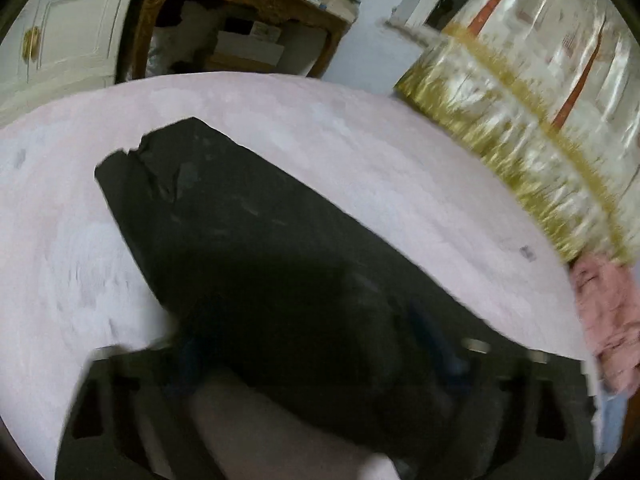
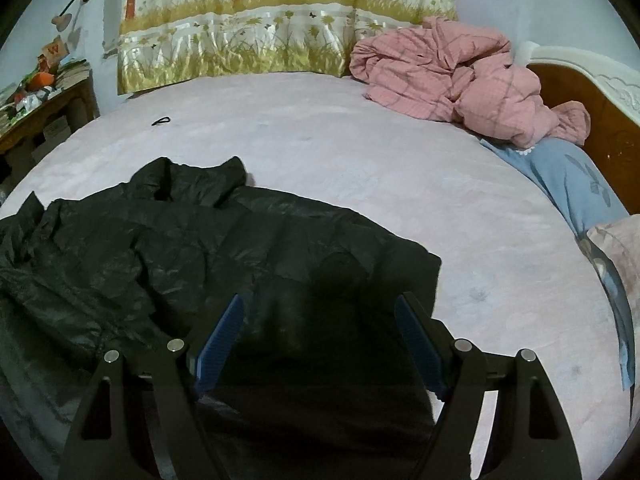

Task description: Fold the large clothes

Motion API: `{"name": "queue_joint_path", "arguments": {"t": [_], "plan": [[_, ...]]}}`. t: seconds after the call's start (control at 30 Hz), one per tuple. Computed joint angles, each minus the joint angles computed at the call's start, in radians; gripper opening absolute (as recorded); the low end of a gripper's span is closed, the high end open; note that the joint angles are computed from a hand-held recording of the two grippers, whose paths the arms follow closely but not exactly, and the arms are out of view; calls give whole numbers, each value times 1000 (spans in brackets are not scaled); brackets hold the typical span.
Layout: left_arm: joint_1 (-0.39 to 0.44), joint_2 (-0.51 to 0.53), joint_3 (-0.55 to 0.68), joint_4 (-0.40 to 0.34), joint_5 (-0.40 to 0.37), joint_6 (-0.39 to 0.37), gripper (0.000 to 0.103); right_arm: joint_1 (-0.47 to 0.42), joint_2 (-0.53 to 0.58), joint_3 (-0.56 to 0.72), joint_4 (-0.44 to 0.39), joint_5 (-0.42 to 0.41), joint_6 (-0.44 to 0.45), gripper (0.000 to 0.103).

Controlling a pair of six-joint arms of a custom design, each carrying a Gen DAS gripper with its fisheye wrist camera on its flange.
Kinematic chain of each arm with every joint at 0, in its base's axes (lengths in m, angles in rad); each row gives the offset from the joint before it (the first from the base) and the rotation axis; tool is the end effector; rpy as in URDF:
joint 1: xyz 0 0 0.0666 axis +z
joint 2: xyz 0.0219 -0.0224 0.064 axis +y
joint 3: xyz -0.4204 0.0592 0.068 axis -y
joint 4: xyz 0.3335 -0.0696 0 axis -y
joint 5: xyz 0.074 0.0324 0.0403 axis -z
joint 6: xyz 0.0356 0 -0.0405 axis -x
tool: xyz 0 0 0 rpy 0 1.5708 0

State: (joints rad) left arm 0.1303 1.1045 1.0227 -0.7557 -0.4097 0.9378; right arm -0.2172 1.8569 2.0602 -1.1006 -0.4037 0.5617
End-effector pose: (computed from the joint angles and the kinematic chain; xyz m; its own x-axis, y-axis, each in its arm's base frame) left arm 0.2929 0.0523 0.4301 -0.1266 -0.7624 -0.6346 -0.8208 0.4397 -0.3646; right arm 0.5877 -0.1158 0.4985 -0.6241 -0.3639 -0.6914 -0.4413 0.8944 -0.0723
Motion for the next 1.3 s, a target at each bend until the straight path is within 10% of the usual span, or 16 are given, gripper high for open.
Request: {"name": "queue_joint_path", "arguments": {"t": [0.03, 0.1, 0.4, 0.57, 0.9, 1.1, 1.17, 1.3], "plan": [[-7, 13, 15, -16, -12, -13, 19, 0, 5, 3, 2, 7, -6, 80], [-57, 22, 37, -5, -51, -75, 3, -1, 21, 23, -10, 22, -20, 80], [-587, 136, 392, 71, -397, -305, 3, -7, 26, 34, 1, 40, -50, 80], [-735, 293, 572, 123, -462, -457, 3, -3, 21, 23, -9, 30, -40, 80], [-769, 745, 1173, -178, -293, -401, 3, -27, 27, 47, -41, -24, -92, 80], [-774, 1004, 1611, -489, -253, -349, 4, -57, 78, 130, -83, -32, -156, 80], [-788, 993, 1562, -455, -221, -356, 9, -58, 84, 132, -82, -11, -157, 80], [-819, 947, 1444, -432, -173, -378, 92, -67, 102, 169, -109, -31, -169, 80]]}}
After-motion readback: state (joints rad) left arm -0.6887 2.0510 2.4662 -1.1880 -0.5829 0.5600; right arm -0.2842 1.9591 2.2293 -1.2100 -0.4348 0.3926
